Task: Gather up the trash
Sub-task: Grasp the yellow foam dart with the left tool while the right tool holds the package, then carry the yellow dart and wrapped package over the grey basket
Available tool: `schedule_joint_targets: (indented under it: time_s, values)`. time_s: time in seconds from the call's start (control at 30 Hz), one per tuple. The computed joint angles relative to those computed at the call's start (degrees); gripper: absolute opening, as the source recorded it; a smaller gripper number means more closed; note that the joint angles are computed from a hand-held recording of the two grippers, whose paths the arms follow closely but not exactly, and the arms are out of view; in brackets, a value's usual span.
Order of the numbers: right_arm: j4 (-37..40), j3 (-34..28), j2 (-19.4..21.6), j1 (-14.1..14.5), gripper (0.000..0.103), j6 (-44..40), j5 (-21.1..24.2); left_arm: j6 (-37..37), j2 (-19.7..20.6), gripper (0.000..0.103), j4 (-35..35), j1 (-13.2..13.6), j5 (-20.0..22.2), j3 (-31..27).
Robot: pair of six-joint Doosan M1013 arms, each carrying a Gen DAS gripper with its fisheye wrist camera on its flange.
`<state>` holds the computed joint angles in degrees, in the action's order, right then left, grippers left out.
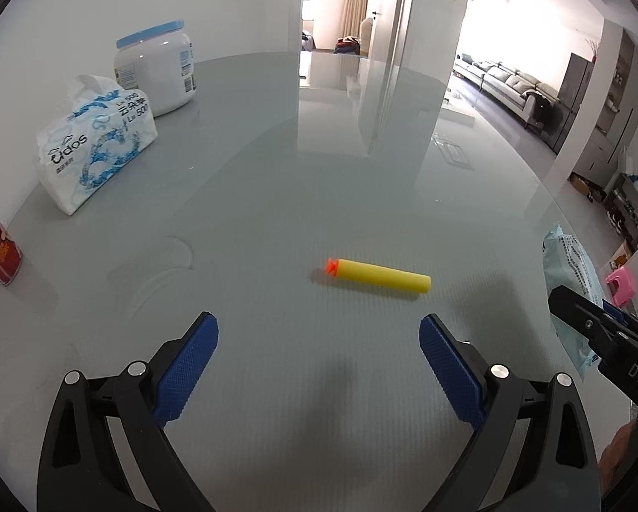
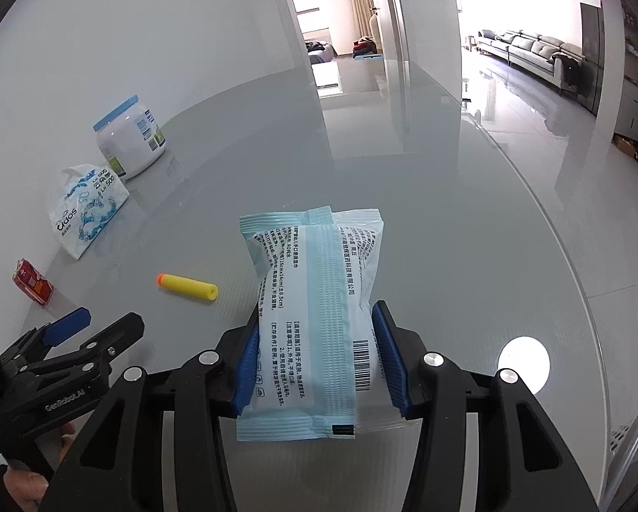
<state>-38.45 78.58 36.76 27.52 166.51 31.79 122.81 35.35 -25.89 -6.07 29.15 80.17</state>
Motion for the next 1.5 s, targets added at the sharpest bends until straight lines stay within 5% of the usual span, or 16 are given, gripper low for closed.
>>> schedule_joint_targets:
  time_s: [0.53, 0.7, 0.93, 1.5]
  values:
    - [1.84, 4.24, -1.92, -1.83, 0.048, 1.95, -9.02, -2.73, 4.14, 0.094, 6.57, -2.65, 2.11, -5.6]
    - [1.63, 4.6, -2.08, -1.89, 0.048, 2.48, -9.73, -3.03, 4.94, 0.092, 8.4, -2.93, 4.1, -6.9]
    - [1.0, 5.09, -2.31, -1.89, 0.048, 3.3, -9.89, -0.17, 4.85, 0.068, 5.62, -2.7, 4.37, -6.65]
    - [-4.94, 6.5, -3.63, -0.86, 0.048, 10.0, -8.52, 5.36, -0.15, 0.067, 1.32, -1.66, 0.1, -0.03]
